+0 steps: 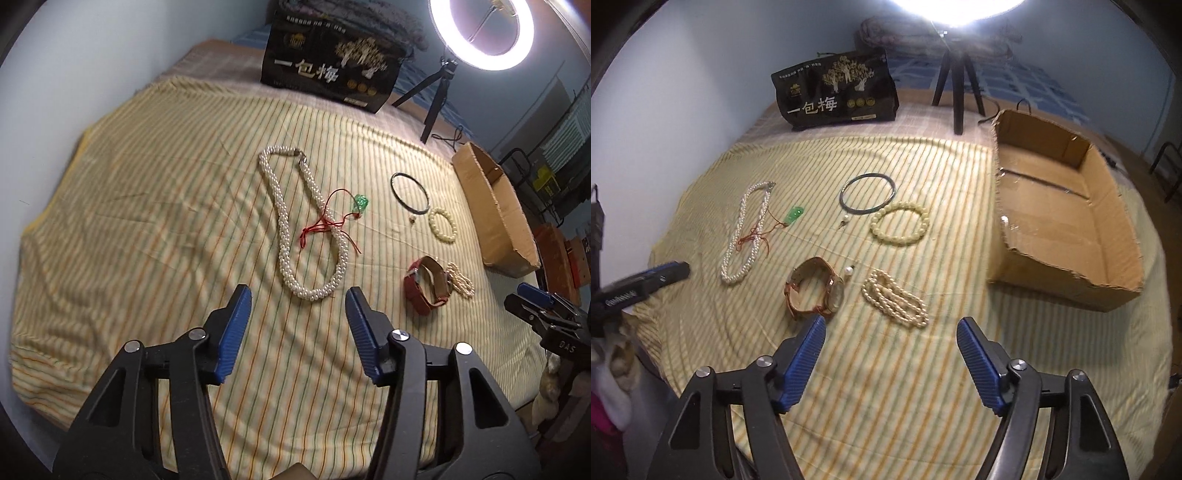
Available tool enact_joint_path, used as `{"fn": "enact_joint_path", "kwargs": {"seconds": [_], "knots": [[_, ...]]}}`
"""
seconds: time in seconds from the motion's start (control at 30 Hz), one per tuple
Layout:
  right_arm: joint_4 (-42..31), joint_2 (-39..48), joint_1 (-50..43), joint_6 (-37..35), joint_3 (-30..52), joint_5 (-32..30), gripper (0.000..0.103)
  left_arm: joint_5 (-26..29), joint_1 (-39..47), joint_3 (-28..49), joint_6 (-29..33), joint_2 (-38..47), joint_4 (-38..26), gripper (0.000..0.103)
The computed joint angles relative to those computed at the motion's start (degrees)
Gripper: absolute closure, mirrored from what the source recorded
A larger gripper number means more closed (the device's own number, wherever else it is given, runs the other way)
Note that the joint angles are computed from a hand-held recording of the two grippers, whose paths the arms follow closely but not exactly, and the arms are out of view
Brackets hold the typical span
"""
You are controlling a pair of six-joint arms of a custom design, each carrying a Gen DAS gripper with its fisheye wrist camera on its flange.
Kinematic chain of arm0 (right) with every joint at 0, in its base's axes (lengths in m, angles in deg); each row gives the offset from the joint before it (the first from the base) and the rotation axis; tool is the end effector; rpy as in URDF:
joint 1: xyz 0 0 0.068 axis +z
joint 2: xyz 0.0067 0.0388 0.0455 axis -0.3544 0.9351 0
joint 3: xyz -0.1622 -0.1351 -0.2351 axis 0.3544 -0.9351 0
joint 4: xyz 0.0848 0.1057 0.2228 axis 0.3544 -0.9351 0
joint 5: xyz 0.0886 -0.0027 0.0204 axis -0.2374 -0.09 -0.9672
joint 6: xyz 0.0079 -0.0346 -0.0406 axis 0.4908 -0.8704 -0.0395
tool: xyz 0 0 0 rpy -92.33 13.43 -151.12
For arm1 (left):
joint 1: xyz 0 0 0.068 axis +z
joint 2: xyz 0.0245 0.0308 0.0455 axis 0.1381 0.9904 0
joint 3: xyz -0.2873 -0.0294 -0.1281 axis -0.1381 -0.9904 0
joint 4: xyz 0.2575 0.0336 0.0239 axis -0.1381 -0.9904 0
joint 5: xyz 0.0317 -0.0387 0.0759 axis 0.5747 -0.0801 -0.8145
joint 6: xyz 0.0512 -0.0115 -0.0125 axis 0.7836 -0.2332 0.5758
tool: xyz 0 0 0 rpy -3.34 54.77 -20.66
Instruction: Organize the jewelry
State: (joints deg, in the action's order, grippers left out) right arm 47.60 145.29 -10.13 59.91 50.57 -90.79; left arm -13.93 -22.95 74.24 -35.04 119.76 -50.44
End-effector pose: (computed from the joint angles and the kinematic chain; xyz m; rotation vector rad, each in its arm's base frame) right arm 0.3077 0.0638 0.1895 -0.3505 2.6282 0.2747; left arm 0.2548 -0.1474 0.1635 -0.3067 2.6262 -0.2880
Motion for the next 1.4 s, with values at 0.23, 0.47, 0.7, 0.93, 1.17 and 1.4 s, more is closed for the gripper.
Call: {"fn": "enact_joint_path", "kwargs": {"seconds": [0.23, 0.47, 0.7, 0.93, 1.17, 1.4], "knots": [[-1.77, 6.33, 0.66, 3.13, 4.73, -2.99, 0.041, 3.27, 3.05, 1.66, -0.58, 6.95, 3.68, 0.057], [-3.73, 11.00, 1.78, 4.65, 8.16, -5.69, 0.052, 4.00, 3.78, 3.79, -1.09, 11.40, 4.55, 0.063], [-4.66, 16.71, 2.93, 7.71, 11.40, -7.49, 0.059, 4.33, 4.49, 3.68, -2.46, 14.20, 7.00, 0.069], [-4.62, 20.01, 5.20, 9.33, 13.82, -6.50, 0.064, 3.49, 5.48, 3.23, -1.98, 14.52, 7.36, 0.090], [-5.34, 20.94, 7.50, 9.48, 14.98, -3.37, 0.073, 4.30, 6.44, 0.13, -2.95, 12.73, 9.91, 0.096], [-4.75, 21.76, 8.93, 9.08, 15.44, -0.70, 0.088, 4.19, 6.79, -3.04, -4.18, 8.61, 10.16, 0.097]]}}
